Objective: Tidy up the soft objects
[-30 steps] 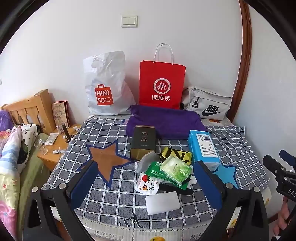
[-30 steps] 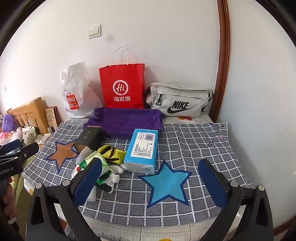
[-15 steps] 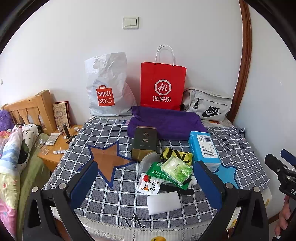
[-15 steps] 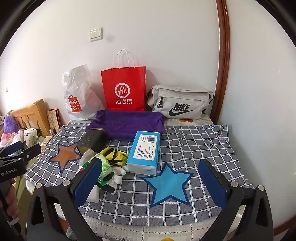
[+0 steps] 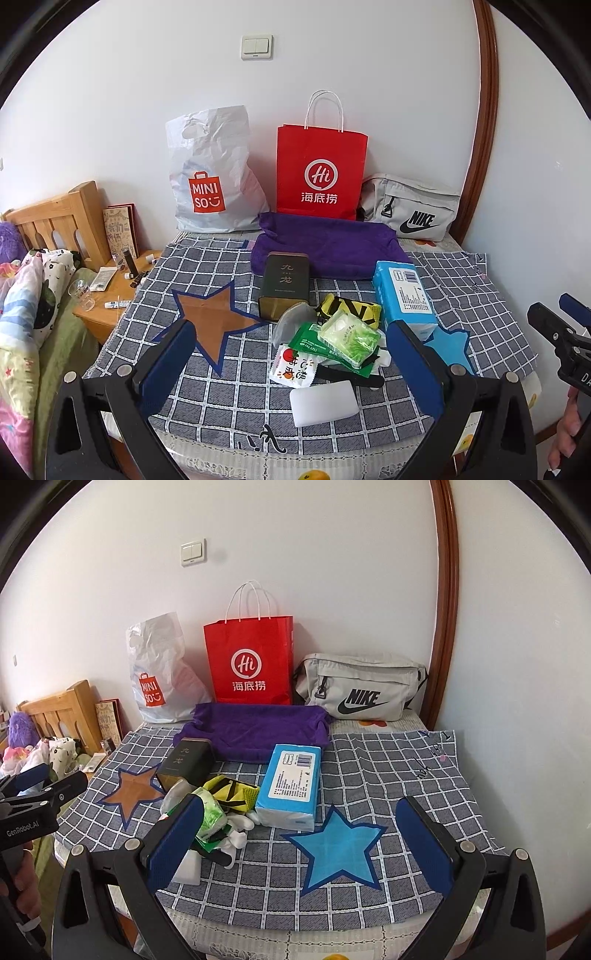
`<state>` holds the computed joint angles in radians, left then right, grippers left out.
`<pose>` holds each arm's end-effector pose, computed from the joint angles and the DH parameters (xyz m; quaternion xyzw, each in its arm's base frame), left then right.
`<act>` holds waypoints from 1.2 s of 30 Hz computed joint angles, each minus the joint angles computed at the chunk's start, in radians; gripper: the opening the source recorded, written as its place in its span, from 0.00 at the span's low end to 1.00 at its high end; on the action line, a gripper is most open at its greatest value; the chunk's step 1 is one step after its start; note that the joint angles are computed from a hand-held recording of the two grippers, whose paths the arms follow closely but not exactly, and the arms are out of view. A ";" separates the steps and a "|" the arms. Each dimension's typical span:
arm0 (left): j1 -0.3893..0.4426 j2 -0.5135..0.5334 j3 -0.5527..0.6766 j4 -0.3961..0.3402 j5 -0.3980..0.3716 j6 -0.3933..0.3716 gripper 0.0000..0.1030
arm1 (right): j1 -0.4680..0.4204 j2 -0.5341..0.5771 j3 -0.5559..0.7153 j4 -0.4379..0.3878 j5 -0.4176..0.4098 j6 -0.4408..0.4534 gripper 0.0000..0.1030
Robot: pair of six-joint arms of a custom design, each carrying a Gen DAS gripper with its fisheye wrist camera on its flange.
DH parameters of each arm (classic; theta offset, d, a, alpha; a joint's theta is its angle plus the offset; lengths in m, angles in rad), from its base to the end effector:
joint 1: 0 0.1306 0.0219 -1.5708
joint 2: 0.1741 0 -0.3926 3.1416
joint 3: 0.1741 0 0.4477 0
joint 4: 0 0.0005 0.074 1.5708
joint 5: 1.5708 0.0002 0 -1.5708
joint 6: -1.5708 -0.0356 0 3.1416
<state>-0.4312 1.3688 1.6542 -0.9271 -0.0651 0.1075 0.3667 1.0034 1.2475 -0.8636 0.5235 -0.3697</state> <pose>0.4806 -0.2191 0.5834 0.1296 0.8842 -0.0911 0.4394 0.3717 0.1231 0.5404 0.1198 0.8585 -0.0554 0.4955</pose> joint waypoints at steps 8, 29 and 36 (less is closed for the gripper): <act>-0.001 -0.001 -0.002 0.001 0.000 -0.002 1.00 | 0.003 -0.002 0.001 0.001 0.003 -0.002 0.99; -0.003 -0.002 -0.004 0.003 -0.004 0.000 1.00 | 0.011 0.001 0.004 0.009 0.006 0.000 0.99; -0.006 -0.004 -0.002 -0.001 -0.006 0.000 1.00 | 0.015 -0.006 0.000 0.011 0.008 -0.001 0.99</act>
